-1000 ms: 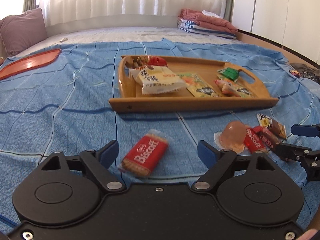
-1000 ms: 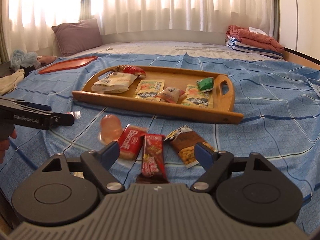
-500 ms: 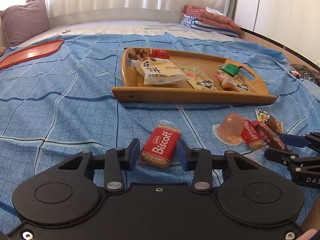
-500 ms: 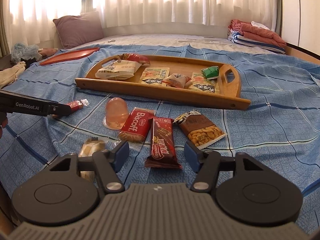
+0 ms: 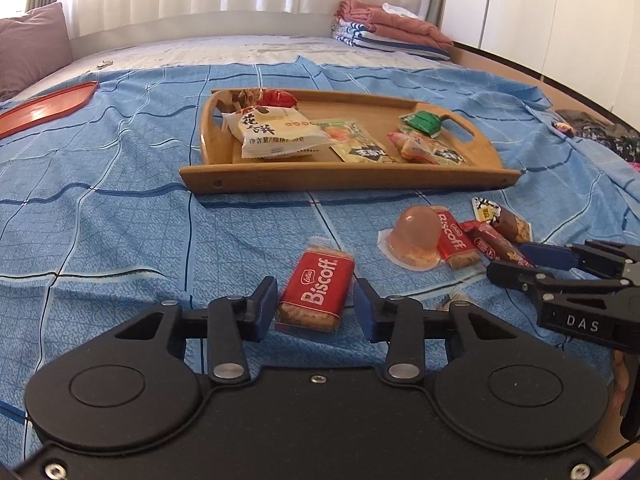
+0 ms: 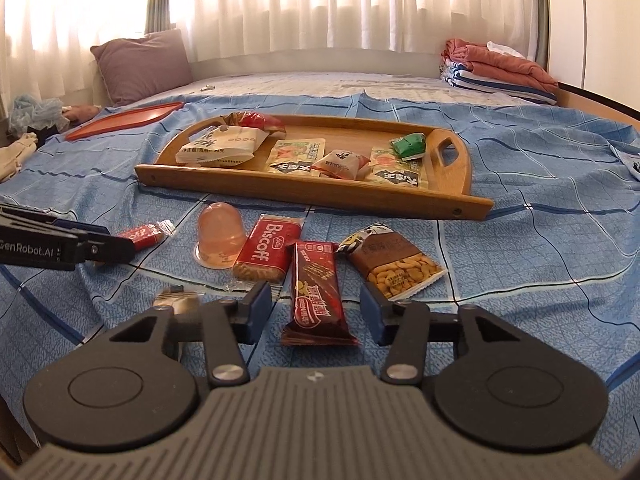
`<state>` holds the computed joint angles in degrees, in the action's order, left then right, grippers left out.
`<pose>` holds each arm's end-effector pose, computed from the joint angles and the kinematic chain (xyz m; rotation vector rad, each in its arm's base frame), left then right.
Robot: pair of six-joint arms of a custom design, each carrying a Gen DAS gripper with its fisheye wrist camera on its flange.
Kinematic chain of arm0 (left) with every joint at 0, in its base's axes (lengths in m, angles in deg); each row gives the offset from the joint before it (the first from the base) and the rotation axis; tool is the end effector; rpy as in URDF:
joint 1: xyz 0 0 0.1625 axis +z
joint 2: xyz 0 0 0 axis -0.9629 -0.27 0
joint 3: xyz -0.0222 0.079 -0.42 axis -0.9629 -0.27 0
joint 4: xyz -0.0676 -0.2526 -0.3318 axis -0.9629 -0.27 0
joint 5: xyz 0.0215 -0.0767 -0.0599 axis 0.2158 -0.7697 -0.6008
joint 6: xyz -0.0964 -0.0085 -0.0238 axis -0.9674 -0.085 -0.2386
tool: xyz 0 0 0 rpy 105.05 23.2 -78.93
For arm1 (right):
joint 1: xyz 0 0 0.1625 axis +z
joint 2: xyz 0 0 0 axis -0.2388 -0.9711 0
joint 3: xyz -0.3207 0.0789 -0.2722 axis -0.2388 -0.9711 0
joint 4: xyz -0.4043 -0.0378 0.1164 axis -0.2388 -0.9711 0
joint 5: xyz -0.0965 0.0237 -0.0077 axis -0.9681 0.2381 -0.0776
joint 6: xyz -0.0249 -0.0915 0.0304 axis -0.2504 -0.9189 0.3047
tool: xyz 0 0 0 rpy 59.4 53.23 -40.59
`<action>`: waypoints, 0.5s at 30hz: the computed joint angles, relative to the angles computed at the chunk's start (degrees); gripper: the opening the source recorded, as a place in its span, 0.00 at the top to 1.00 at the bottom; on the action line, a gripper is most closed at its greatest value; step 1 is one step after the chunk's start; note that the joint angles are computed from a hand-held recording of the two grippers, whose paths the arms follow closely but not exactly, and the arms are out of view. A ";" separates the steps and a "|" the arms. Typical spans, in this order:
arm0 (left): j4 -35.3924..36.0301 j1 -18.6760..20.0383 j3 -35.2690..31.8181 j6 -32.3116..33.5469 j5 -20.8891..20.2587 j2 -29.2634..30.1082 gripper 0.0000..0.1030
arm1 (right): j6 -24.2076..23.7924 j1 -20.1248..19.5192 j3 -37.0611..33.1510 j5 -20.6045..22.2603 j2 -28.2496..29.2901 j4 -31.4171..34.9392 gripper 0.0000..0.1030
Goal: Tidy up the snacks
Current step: 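Grasp the red Biscoff packet with the left gripper while the right gripper grasps a chocolate bar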
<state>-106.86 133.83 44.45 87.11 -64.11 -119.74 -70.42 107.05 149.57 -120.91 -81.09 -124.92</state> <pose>-0.1872 -0.7149 0.1468 0.5284 2.2992 -0.9713 0.1504 -0.6994 0.1513 0.8192 -2.3033 1.0276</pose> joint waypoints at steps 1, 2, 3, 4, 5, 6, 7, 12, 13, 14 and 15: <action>-0.05 0.02 -0.10 0.03 0.16 0.17 0.62 | 0.14 -0.03 -0.06 0.00 0.06 -0.15 0.52; -0.07 0.05 -0.24 -0.19 0.30 0.33 0.62 | 0.35 -0.03 -0.11 -0.03 0.19 -0.55 0.55; -0.14 0.09 -0.38 -0.54 0.40 0.49 0.62 | 0.58 -0.03 -0.24 -0.18 0.31 -0.76 0.59; -0.29 0.14 -0.52 -0.84 0.42 0.64 0.62 | 0.89 -0.02 -0.42 -0.37 0.45 -0.95 0.60; -0.30 0.18 -0.70 -1.13 0.41 0.77 0.62 | 1.48 -0.05 -0.61 -0.32 0.54 -0.89 0.60; -0.22 0.21 -0.91 -1.35 0.41 0.92 0.62 | 1.98 -0.08 -0.79 -0.25 0.57 -0.62 0.60; -0.19 0.26 -1.13 -1.61 0.41 1.10 0.62 | 2.21 -0.09 -0.99 -0.25 0.70 -0.52 0.60; -1.43 0.06 -1.75 -2.27 1.19 2.19 0.62 | 1.67 0.21 -2.42 -1.35 2.22 -1.07 0.60; -1.91 -0.04 -1.81 -2.14 1.47 2.47 0.62 | 1.78 0.26 -2.67 -1.48 2.53 -1.35 0.60; -2.38 -0.14 -1.82 -1.97 1.60 2.68 0.63 | 1.91 0.31 -2.83 -1.58 2.74 -1.53 0.60; -3.15 -0.32 -1.83 -1.81 2.12 2.99 0.63 | 1.86 0.36 -2.92 -1.68 2.89 -1.74 0.60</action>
